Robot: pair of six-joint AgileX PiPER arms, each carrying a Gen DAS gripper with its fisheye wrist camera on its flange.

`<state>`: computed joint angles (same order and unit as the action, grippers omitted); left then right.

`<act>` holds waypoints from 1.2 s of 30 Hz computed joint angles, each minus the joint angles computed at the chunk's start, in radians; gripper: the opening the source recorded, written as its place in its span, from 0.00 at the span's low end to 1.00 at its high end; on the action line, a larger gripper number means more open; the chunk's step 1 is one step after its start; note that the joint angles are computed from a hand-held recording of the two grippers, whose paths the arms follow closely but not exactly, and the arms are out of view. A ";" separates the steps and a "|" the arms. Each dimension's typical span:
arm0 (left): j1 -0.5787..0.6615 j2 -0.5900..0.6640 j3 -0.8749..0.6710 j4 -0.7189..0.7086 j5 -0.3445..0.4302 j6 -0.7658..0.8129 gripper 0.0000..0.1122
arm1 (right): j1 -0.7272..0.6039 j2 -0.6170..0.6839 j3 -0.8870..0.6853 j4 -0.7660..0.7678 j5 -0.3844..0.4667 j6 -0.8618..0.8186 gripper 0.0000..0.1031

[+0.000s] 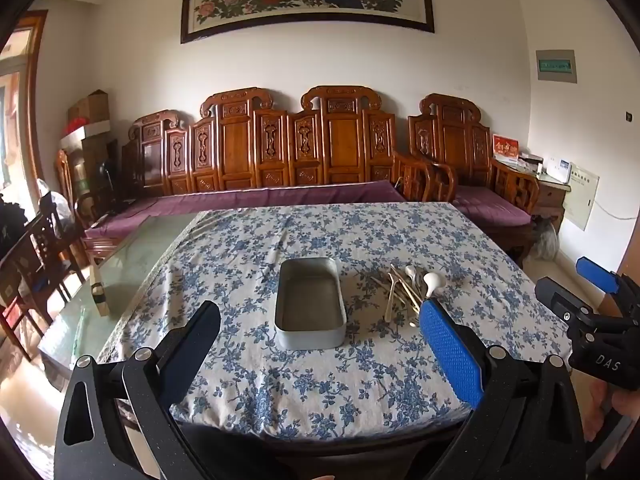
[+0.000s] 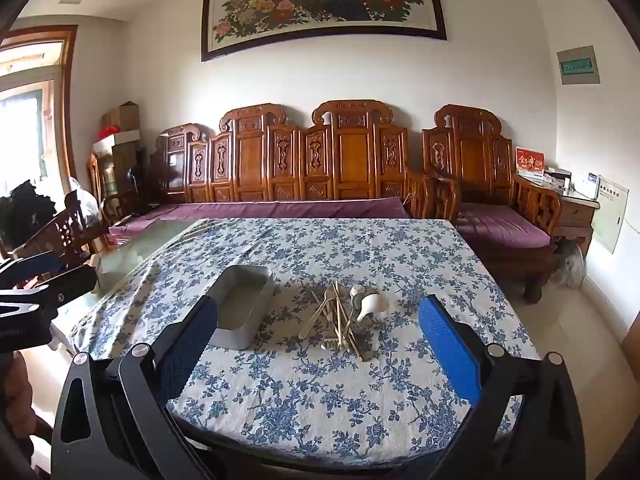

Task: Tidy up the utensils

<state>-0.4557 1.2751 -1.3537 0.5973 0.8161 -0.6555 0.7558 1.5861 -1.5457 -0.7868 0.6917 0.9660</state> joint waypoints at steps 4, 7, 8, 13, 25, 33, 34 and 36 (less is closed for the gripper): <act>-0.004 0.000 0.001 0.009 0.003 -0.006 0.86 | 0.000 0.000 -0.001 -0.002 0.001 -0.001 0.97; -0.001 0.001 0.000 0.003 0.002 -0.001 0.86 | 0.001 0.001 -0.001 -0.005 0.002 0.001 0.97; 0.000 0.000 0.000 0.001 0.001 0.001 0.86 | 0.002 0.001 -0.001 -0.008 0.003 0.004 0.97; -0.001 0.000 0.000 0.002 0.001 0.000 0.86 | 0.000 0.000 -0.001 0.001 0.000 -0.004 0.97; -0.001 0.000 -0.001 0.000 0.002 0.000 0.86 | 0.000 -0.002 0.002 -0.004 -0.001 0.002 0.97; -0.020 0.004 -0.012 0.016 0.018 -0.017 0.86 | 0.001 -0.001 0.001 -0.004 -0.001 0.001 0.97; -0.022 0.005 -0.013 0.017 0.019 -0.018 0.86 | 0.002 0.000 0.000 -0.004 -0.001 0.001 0.97; -0.020 0.005 -0.013 0.015 0.019 -0.016 0.86 | 0.003 0.000 -0.002 -0.004 0.001 0.002 0.97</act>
<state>-0.4755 1.2799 -1.3665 0.6121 0.8347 -0.6714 0.7586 1.5862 -1.5479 -0.7910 0.6931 0.9681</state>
